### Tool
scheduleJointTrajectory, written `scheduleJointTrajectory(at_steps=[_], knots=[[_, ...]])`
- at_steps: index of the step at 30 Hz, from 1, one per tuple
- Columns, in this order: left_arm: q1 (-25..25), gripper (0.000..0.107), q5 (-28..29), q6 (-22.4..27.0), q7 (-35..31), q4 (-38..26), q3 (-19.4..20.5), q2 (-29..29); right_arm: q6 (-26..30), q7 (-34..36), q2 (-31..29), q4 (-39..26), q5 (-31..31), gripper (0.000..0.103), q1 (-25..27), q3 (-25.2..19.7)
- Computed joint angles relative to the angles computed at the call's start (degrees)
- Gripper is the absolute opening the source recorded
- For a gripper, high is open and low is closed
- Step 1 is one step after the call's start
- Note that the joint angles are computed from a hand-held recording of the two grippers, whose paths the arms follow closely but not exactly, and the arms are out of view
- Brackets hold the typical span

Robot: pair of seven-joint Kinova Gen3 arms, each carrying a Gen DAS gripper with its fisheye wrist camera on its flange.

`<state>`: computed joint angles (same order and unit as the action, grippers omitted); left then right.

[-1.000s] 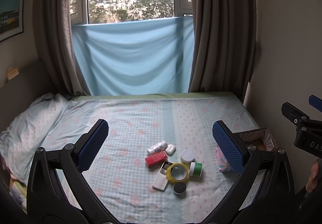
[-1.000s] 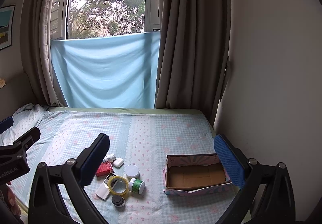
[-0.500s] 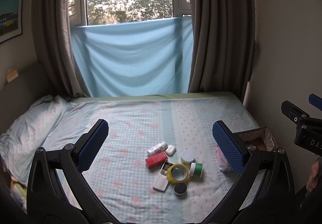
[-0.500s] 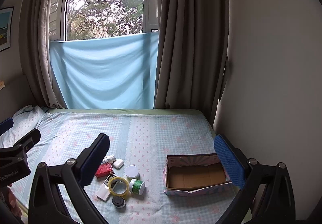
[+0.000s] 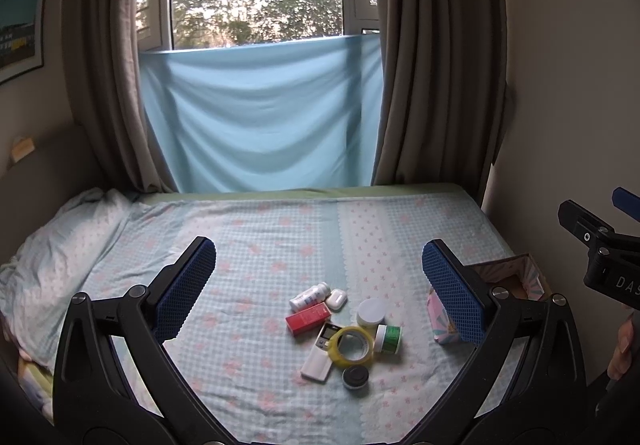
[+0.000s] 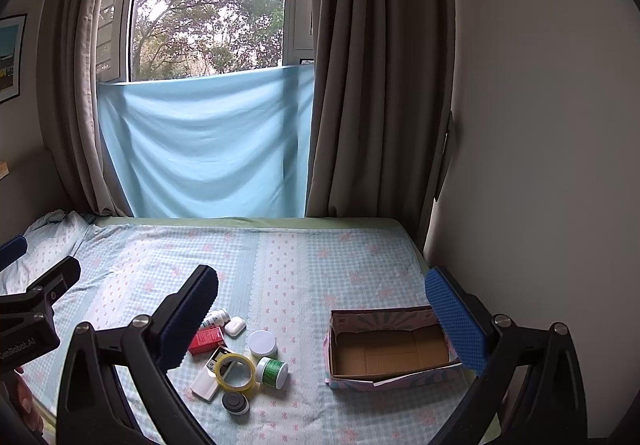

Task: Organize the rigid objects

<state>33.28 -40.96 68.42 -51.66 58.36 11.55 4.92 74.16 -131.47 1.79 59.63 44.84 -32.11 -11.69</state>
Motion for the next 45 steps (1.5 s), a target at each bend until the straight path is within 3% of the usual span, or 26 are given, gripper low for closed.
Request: scheduleJointTrajectory(at_steps=[13,26,34,45], knots=[[0.82,0.102,-3.48,-0.30,2.58,1.23,0.46,-0.18,-0.53,0.33,0.13,-0.21,-0.43,0.103,0.28,0.39],[0.71,0.102,-3.16,0.80,1.80,0.39,-0.02,0.54,-1.13,1.47,0.56,-0.81,-1.81,0.103,0.52,0.69],[-2.96,0.102,5.63,4.34,-4.80,-1.68,-2.38,2.50,-0.23,3.15,3.15,-2.02,-6.63,0.103,0.84,2.27],[-14.58,0.102,27.10,8.00,-15.17,-5.54,-6.84,11.62,1.57,3.63,12.09,-4.55,-18.17,0.103,1.83,6.94]])
